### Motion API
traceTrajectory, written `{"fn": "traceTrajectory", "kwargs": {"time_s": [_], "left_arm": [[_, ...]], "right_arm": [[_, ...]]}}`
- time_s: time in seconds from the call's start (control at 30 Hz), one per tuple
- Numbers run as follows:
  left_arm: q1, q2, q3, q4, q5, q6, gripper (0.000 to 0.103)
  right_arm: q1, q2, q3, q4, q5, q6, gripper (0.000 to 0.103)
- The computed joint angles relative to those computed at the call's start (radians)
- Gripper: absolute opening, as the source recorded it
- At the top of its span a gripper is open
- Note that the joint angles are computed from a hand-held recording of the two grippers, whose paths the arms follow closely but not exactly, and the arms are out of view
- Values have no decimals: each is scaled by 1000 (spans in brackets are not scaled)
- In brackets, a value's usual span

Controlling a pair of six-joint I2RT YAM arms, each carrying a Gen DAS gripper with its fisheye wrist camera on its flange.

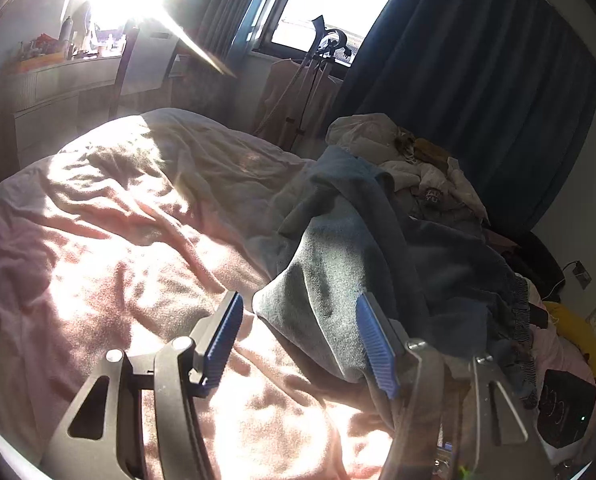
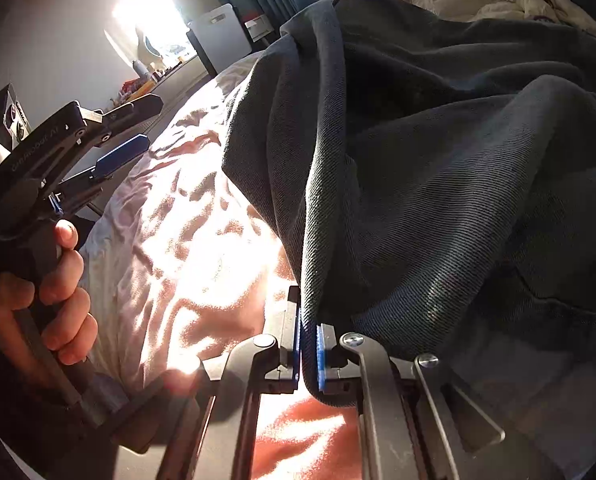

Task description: Fold clothes

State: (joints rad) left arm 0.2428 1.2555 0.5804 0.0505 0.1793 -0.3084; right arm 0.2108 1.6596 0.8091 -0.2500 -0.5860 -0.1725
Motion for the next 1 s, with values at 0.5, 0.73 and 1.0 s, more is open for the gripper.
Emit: {"fn": "traceTrajectory", "kwargs": {"time_s": [0.5, 0.73, 1.0], "left_arm": [[-266, 441, 601, -237, -235, 22, 60], [-278, 740, 932, -448, -337, 18, 33], [-298, 570, 751, -375, -457, 60, 1]], "right_arm": [[-262, -113, 21, 187, -10, 85, 29], [-341, 44, 104, 205, 32, 131, 29], [-329, 85, 124, 226, 24, 148, 29]]}}
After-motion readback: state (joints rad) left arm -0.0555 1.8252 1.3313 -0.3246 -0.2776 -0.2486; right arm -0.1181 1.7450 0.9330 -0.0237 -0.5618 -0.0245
